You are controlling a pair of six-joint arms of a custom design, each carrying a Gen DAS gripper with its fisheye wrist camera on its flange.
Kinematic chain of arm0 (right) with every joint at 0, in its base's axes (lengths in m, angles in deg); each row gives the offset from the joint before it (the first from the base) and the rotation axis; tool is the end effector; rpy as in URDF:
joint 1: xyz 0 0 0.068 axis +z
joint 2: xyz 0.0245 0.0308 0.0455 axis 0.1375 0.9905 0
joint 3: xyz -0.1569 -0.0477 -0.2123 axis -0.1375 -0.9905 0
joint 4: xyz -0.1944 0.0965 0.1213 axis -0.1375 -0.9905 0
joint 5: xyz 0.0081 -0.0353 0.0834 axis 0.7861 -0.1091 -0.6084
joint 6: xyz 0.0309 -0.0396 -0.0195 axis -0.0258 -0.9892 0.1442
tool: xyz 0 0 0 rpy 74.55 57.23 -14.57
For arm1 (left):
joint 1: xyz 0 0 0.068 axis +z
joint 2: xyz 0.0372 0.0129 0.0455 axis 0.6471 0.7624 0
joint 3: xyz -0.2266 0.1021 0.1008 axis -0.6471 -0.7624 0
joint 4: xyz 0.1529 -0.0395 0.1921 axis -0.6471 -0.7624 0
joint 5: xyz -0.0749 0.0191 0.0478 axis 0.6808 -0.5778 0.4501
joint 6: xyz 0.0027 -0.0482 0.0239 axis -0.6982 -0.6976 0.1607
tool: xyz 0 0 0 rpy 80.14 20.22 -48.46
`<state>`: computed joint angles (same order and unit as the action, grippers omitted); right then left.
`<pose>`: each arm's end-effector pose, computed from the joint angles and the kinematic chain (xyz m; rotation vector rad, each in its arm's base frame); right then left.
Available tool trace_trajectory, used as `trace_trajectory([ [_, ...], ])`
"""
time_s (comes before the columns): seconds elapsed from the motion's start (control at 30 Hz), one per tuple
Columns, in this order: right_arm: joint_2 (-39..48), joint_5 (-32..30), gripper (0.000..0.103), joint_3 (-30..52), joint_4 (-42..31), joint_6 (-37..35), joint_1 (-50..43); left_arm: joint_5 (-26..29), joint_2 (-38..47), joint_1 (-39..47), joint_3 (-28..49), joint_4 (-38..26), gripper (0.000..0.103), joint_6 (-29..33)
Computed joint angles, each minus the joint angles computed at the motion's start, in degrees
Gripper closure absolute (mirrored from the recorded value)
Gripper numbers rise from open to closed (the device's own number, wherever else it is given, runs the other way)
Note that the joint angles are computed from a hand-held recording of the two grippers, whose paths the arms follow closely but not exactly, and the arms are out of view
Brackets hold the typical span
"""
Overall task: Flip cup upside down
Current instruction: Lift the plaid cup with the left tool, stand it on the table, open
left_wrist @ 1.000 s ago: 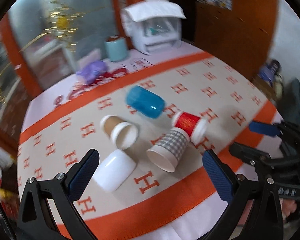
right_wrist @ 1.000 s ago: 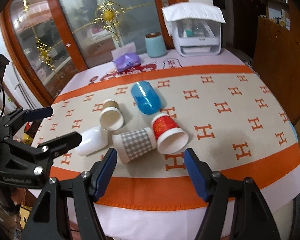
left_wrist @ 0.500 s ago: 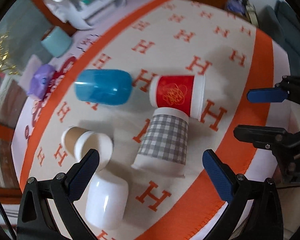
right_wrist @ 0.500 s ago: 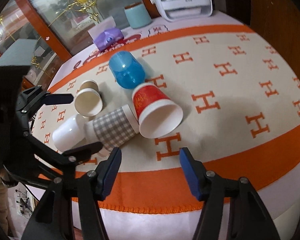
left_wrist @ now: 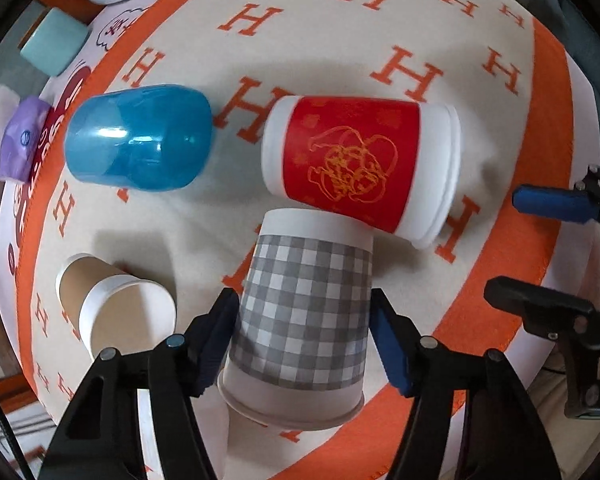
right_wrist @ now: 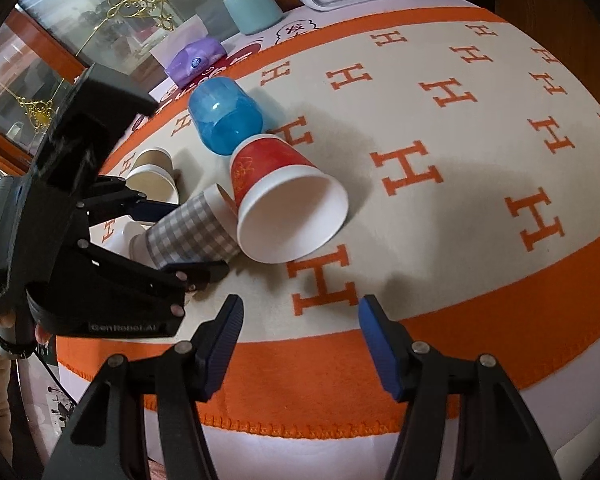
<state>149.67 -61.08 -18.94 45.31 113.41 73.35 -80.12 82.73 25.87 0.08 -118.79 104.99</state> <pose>0.1359 0.2705 0.1919 0.7299 2.6433 0.3739 0.2990 -0.0767 0.1377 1.7929 2.4771 0.0639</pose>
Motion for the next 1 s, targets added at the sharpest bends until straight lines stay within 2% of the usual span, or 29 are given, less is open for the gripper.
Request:
trace_trajectory([
  [0.3, -2.2, 1.98, 0.043, -0.98, -0.32, 2.71, 1.86, 0.72, -3.55, 3.49, 2.13, -5.33, 0.04, -6.31],
  [0.47, -2.91, 3.49, 0.043, -0.34, -1.47, 4.51, 3.84, 0.74, -7.09, 6.22, 1.28, -8.5, 0.039, -13.41],
  [0.67, -2.67, 3.29, 0.043, -0.43, -0.98, 6.03, 5.47, 4.93, -5.59, 15.01, 0.54, -12.97, 0.039, -22.17],
  [0.87, -1.64, 3.02, 0.043, 0.36, -1.49, 6.86, 6.51, 9.6, -3.89, 22.47, -2.38, -12.71, 0.039, -28.24],
  [1.0, -1.27, 2.64, 0.043, 0.63, -1.26, 6.68, 6.51, 12.5, -2.62, 26.61, -4.09, -10.88, 0.039, -29.67],
])
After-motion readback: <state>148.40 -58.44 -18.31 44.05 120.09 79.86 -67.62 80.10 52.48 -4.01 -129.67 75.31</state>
